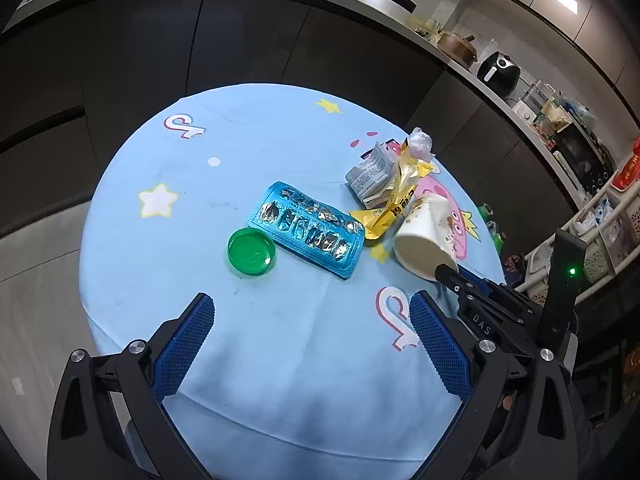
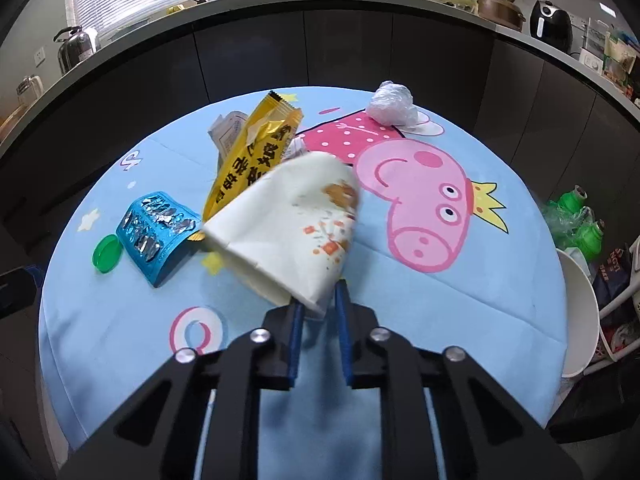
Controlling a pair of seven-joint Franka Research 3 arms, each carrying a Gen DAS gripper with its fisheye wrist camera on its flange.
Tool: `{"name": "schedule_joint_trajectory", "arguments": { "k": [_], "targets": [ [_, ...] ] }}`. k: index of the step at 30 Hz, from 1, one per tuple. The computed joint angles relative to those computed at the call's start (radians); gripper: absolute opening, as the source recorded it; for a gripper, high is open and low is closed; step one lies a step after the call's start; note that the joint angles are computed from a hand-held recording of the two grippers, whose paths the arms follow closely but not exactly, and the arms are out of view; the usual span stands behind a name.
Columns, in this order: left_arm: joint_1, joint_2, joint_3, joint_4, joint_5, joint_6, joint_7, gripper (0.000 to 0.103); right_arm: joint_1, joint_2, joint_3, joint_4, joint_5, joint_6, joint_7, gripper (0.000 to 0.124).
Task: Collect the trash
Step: 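Grasp the white paper cup rim with the right tool while the left tool grasps the yellow snack bag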
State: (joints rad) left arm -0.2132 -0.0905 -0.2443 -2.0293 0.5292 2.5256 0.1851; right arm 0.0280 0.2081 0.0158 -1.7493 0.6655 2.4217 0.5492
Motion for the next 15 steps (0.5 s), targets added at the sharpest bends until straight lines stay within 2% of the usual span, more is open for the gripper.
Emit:
{"name": "schedule_joint_trajectory", "arguments": {
  "k": [9,15],
  "targets": [
    [-0.005,0.045,0.005,0.052,0.006,0.006,0.034,0.094,-0.060,0.005,-0.014,0.049,0.099,-0.094,-0.010,0.009],
    [-0.011,0.150,0.023,0.168,0.003,0.039,0.133,0.093,-0.078,-0.007,-0.026,0.047,0.123,-0.121,-0.016,0.009]
  ]
}}
